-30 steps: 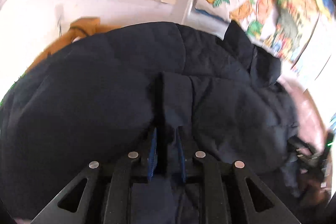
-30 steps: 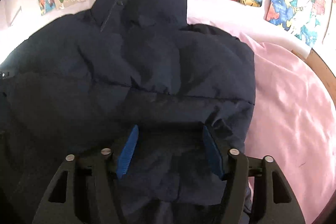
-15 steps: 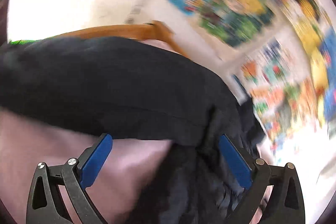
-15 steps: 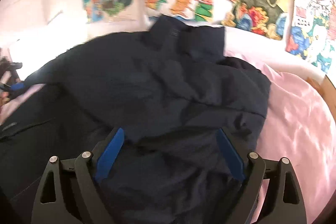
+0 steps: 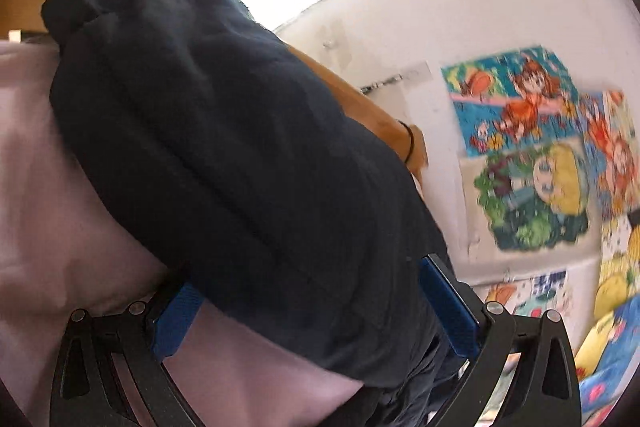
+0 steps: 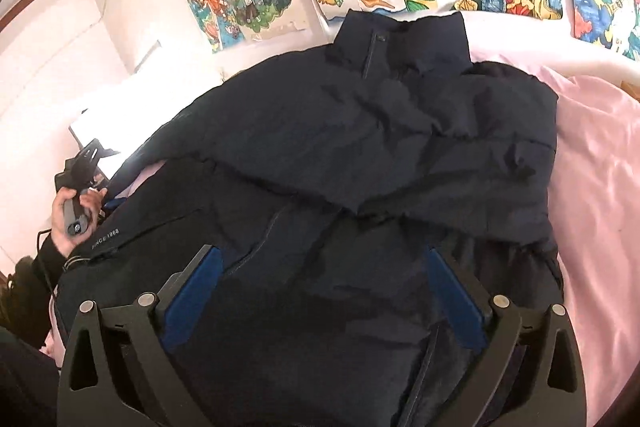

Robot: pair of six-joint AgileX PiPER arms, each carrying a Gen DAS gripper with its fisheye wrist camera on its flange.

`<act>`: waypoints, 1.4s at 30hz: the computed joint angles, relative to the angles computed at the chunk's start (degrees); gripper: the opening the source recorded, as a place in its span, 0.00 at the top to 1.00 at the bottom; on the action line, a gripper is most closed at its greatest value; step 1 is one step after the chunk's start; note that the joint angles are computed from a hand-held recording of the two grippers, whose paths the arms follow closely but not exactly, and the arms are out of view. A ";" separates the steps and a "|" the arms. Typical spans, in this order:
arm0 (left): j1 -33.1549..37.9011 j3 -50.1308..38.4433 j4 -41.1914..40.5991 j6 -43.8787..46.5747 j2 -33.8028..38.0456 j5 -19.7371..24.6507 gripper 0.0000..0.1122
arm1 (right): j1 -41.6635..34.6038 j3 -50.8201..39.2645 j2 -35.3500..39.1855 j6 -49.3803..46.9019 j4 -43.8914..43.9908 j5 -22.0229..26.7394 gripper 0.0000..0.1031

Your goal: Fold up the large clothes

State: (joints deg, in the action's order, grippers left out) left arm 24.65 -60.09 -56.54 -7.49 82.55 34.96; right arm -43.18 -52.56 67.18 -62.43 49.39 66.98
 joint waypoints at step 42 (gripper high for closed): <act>-59.19 -42.30 57.23 17.41 11.29 6.94 0.93 | -19.48 1.91 -0.07 1.79 6.71 -3.86 0.03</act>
State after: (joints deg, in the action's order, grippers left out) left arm -34.54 -102.40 0.69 9.92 93.84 41.91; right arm -62.66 -50.65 67.11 -60.64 56.10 63.11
